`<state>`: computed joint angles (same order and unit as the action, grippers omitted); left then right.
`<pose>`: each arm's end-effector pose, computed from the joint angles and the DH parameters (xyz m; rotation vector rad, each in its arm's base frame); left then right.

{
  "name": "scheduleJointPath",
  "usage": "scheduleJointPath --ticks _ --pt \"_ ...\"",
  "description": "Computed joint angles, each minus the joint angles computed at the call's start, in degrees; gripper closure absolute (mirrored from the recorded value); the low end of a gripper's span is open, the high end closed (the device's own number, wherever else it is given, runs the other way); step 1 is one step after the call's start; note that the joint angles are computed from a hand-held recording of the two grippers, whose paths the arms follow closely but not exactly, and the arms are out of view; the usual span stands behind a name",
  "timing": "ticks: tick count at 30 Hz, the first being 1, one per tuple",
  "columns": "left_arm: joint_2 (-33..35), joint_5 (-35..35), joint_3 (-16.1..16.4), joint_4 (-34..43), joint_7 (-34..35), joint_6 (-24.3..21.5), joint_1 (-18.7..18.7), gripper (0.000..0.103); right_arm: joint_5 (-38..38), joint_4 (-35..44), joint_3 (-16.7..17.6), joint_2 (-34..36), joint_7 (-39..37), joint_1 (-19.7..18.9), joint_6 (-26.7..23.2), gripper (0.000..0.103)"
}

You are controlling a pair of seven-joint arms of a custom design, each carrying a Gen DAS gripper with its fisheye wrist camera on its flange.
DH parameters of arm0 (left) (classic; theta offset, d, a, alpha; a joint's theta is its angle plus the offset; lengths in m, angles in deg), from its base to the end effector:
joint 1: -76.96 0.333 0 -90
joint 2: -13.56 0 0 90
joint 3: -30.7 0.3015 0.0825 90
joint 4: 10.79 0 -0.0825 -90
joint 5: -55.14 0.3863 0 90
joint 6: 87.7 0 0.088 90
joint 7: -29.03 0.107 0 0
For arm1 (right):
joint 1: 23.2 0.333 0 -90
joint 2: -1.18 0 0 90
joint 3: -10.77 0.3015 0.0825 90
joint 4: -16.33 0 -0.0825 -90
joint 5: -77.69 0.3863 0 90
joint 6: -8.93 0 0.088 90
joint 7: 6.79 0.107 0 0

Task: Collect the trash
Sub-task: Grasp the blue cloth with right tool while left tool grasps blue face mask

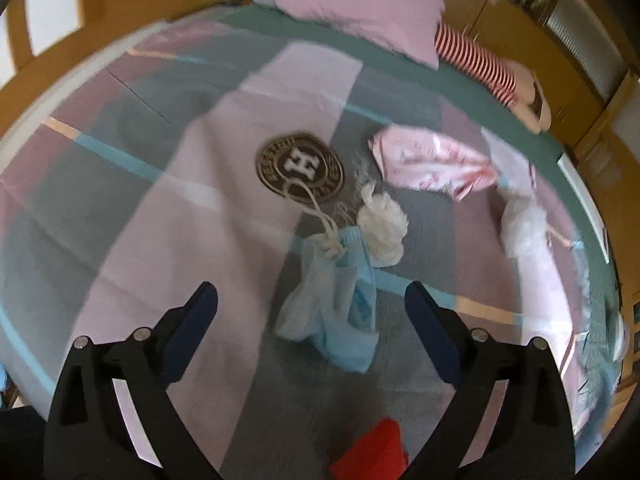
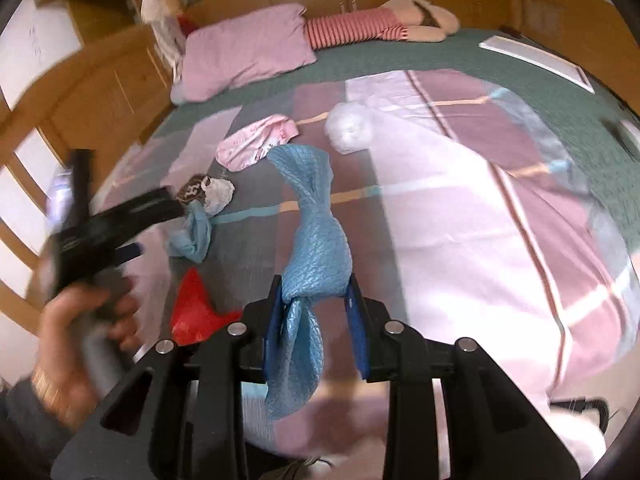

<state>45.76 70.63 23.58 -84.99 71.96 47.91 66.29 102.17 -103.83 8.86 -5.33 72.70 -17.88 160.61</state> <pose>0.7247 -0.2049 0.4663 -2.3242 1.5348 -0.6591 0.5687 0.0222 0.5302 -1.6713 1.7868 -0.3508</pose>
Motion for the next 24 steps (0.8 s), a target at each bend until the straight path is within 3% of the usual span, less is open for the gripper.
scheduleJointPath --ticks 1,5,6,8,11,13,16,19,21,24 --pt "0.8 -1.08 -0.56 0.81 0.48 -0.38 0.38 0.013 1.71 -1.8 -0.53 -2.01 -1.4 0.01 -0.33 0.072" --pt "3.17 -2.95 -1.26 3.52 3.51 -4.28 0.69 0.057 1.35 -6.16 -1.0 -7.09 -1.49 -0.93 -0.17 0.072" --pt "2.64 -2.57 -0.99 2.55 3.64 -3.9 0.5 0.062 1.02 -6.7 -1.12 -8.02 -1.42 -1.13 -0.12 0.072" --pt "0.86 -1.67 -0.47 -0.12 3.41 -2.08 0.37 0.085 0.27 -7.94 -1.08 -9.84 -1.02 -1.45 0.6 0.072" --pt "-5.47 -1.25 -0.21 -9.32 0.74 5.33 0.93 0.086 -0.34 -8.28 -0.92 -10.39 -0.61 -1.32 1.85 0.072" --pt "-10.22 4.22 1.64 -15.08 -2.78 8.71 -0.84 0.087 -0.3 -8.9 -0.96 -11.19 -0.77 -1.03 2.28 0.072" --pt "-19.58 20.05 4.55 -26.45 -13.65 15.28 -4.69 0.087 0.64 -9.88 -1.3 -12.37 -1.76 -0.12 2.52 0.072" --pt "-27.23 34.14 4.37 -35.1 -26.0 18.56 -5.82 0.087 1.35 -10.69 -1.45 -13.49 -2.59 0.39 2.5 0.072" --pt "-31.71 47.37 3.37 -39.33 -37.01 22.13 -5.58 0.087 1.21 -10.92 -1.27 -14.08 -2.4 0.39 2.41 0.072" --pt "-33.77 50.76 1.11 -41.26 -38.23 24.12 -3.78 0.087 -0.66 -11.57 -0.42 -15.49 -1.57 -0.22 2.35 0.072"
